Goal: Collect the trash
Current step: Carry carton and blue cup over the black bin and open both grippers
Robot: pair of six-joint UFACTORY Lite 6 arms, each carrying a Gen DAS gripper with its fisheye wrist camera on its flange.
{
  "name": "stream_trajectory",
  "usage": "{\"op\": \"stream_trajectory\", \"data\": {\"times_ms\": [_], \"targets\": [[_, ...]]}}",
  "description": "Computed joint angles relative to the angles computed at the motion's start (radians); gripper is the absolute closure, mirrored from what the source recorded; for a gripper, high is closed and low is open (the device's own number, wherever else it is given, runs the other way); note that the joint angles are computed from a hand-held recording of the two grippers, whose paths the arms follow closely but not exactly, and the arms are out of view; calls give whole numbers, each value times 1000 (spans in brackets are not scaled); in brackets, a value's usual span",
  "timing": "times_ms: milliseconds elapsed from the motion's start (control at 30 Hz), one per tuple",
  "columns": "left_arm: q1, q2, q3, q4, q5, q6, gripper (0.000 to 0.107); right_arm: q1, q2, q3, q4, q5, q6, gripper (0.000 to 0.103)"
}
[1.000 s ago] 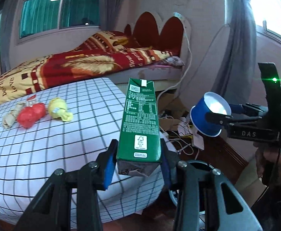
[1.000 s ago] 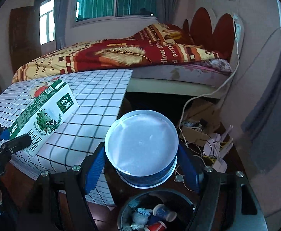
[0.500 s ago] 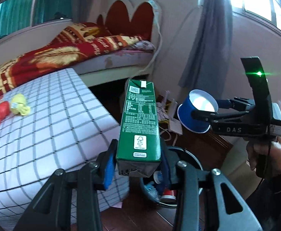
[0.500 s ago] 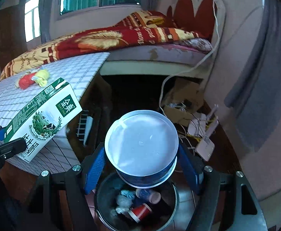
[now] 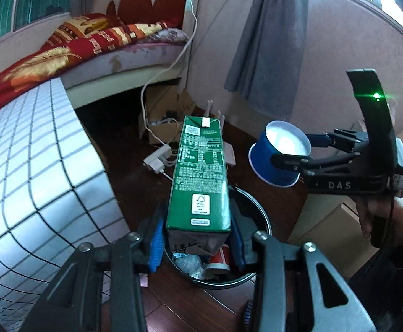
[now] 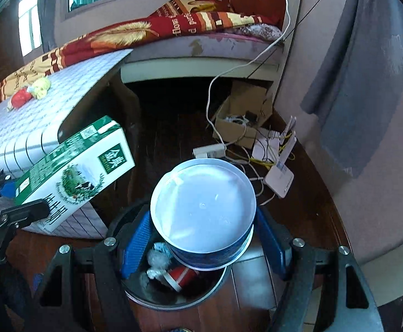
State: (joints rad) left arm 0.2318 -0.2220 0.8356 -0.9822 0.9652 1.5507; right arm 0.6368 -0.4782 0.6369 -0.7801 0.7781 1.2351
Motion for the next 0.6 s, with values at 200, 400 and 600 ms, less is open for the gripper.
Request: {"op": "stream_trajectory", "data": {"times_ms": [200,400,600], "targets": [[-71,26,-38,28,-62,-18,65,7,-33,-104,21,-60,-7,28],[-132,85,-75,62,-151,-26,65,-22,0,-181,23,-166,-24,28],[-172,155,-79,74,-218,-51,65,-79,124,-181,23,-316,-68,28]]}}
